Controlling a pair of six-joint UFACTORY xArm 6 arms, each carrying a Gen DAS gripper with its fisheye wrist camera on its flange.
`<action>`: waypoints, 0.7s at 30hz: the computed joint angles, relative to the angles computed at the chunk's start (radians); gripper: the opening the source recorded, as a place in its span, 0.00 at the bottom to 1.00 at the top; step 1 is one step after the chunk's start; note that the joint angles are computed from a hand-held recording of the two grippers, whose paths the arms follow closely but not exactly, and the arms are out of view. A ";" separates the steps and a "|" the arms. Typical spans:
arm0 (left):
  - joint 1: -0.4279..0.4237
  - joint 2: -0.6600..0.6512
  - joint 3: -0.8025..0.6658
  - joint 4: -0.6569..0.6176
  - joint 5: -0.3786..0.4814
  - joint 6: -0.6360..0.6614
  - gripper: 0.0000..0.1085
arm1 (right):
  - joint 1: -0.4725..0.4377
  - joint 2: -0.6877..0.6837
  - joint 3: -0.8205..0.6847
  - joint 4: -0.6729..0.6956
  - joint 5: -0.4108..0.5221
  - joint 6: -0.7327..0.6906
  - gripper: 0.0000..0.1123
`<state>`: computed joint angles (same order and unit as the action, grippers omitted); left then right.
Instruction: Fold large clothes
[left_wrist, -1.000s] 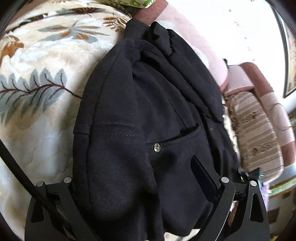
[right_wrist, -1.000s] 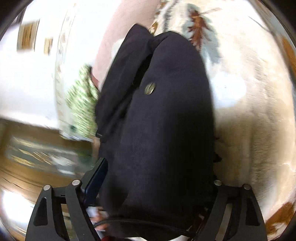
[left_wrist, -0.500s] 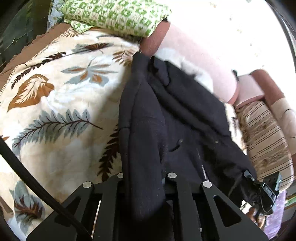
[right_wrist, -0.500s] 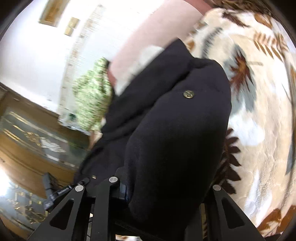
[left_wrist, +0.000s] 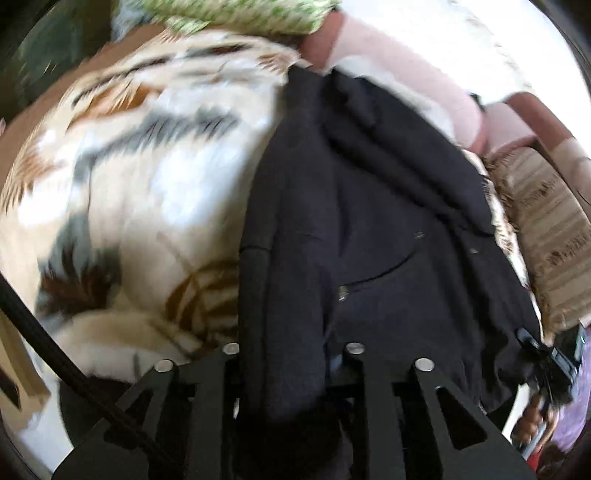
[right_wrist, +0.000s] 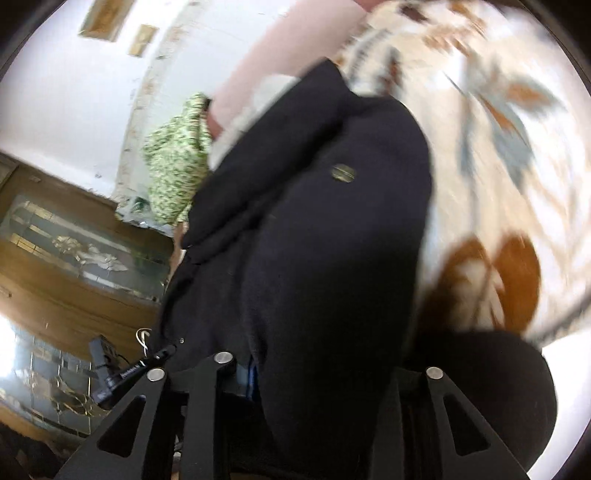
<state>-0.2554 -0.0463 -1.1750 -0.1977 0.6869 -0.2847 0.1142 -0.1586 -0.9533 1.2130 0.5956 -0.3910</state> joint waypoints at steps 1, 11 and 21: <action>0.000 -0.003 0.008 0.008 -0.007 -0.019 0.28 | 0.023 -0.012 0.010 -0.034 -0.049 0.001 0.36; -0.024 -0.050 0.044 0.080 -0.063 -0.049 0.63 | 0.086 0.004 -0.004 -0.366 -0.156 0.174 0.61; -0.020 -0.016 0.044 0.035 -0.034 -0.029 0.25 | 0.092 -0.002 -0.003 -0.419 -0.142 0.183 0.49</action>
<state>-0.2756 -0.0623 -1.1314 -0.1629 0.6530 -0.3136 0.2064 -0.1610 -0.9566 0.7941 0.4537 -0.2081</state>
